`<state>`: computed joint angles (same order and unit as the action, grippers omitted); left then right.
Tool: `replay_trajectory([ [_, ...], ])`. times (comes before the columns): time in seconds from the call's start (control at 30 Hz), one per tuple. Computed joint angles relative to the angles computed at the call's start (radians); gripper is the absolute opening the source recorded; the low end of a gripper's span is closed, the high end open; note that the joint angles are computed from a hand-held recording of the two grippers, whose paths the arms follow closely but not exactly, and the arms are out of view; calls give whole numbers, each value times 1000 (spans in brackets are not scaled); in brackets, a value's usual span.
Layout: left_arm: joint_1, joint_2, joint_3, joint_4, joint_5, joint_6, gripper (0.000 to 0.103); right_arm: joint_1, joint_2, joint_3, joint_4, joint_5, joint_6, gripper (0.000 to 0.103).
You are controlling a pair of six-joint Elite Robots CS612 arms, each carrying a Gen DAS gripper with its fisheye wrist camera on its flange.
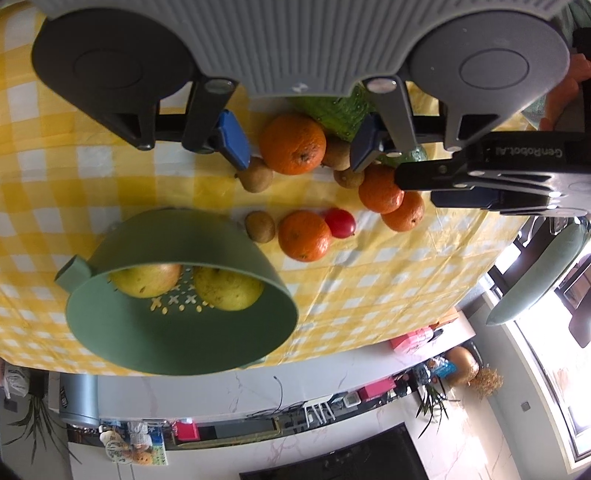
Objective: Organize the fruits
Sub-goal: 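Grasp an orange with the left tool while the right tool grasps another orange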
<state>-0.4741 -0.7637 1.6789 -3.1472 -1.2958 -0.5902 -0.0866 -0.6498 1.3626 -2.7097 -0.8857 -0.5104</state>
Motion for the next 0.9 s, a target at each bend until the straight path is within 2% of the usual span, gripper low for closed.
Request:
replay_trajectory([
  [0.17,14,9,-11,0,-36,-63,67,8,7,-14,24,-40,14,51],
  [0.43,30,23,-43,63,-76,-132,66,5,23,-56,132,-32,61,48],
  [0.5,33,26,-44,53,-87,-141,66,6,25,-61,146,-36,61,48],
  [0.73,31,31,-51,62,-79,-146,54,6,27,-65,164,-25,55,42],
  [0.9,32,31,-53,70,-77,-153,50,7,27,-65,161,-26,53,42],
])
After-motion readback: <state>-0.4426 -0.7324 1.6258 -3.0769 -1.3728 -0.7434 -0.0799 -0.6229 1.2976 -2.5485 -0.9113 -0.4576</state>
